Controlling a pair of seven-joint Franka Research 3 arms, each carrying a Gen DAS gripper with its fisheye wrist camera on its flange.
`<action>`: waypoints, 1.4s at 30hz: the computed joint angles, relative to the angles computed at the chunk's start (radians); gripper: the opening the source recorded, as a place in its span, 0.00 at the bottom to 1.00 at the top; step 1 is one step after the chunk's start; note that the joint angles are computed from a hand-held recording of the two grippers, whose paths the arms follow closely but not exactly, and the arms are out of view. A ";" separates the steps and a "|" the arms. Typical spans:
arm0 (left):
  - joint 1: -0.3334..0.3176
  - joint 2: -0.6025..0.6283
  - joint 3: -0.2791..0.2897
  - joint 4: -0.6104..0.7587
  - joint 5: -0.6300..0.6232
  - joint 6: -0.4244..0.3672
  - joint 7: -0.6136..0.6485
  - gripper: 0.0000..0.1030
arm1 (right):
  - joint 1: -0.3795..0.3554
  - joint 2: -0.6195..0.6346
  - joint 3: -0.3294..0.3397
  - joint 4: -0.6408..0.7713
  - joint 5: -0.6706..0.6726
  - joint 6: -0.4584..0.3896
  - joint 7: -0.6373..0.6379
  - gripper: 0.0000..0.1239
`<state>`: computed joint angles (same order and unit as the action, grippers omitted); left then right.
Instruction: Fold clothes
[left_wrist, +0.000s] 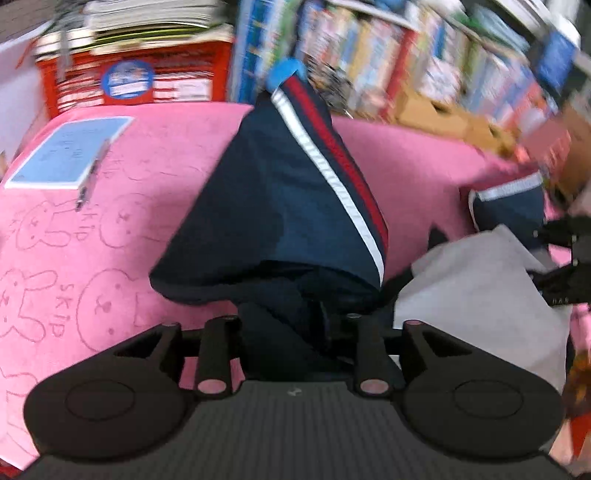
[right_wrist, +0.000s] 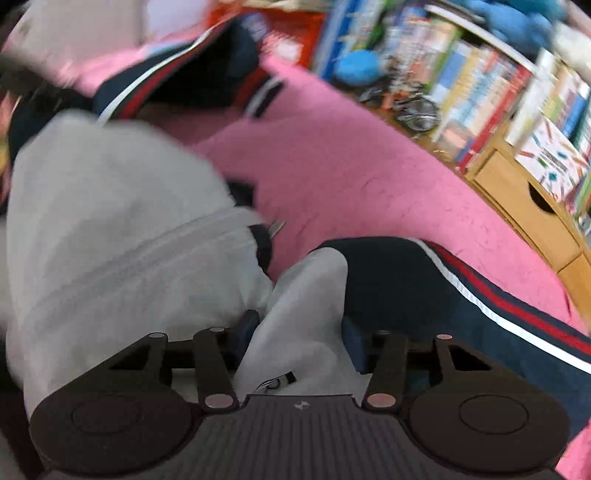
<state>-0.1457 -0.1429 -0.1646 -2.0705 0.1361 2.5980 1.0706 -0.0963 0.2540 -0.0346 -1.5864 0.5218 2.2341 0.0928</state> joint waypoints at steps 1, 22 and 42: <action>-0.005 -0.006 -0.002 0.004 0.001 -0.026 0.022 0.46 | -0.002 -0.023 -0.001 -0.040 0.001 0.020 -0.027 0.41; -0.035 0.082 -0.046 0.218 0.245 -0.054 -0.023 0.92 | -0.018 0.277 0.022 0.370 -0.076 -0.062 0.482 0.53; -0.158 0.626 -0.077 0.800 -0.030 -0.281 0.205 0.06 | -0.125 0.001 -0.032 -0.094 0.254 0.103 0.258 0.44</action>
<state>-0.3033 0.4835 -0.2415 -1.2708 0.1066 2.3168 1.2759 -0.2218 0.2550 -0.0662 -1.6808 0.7760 2.3375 0.3503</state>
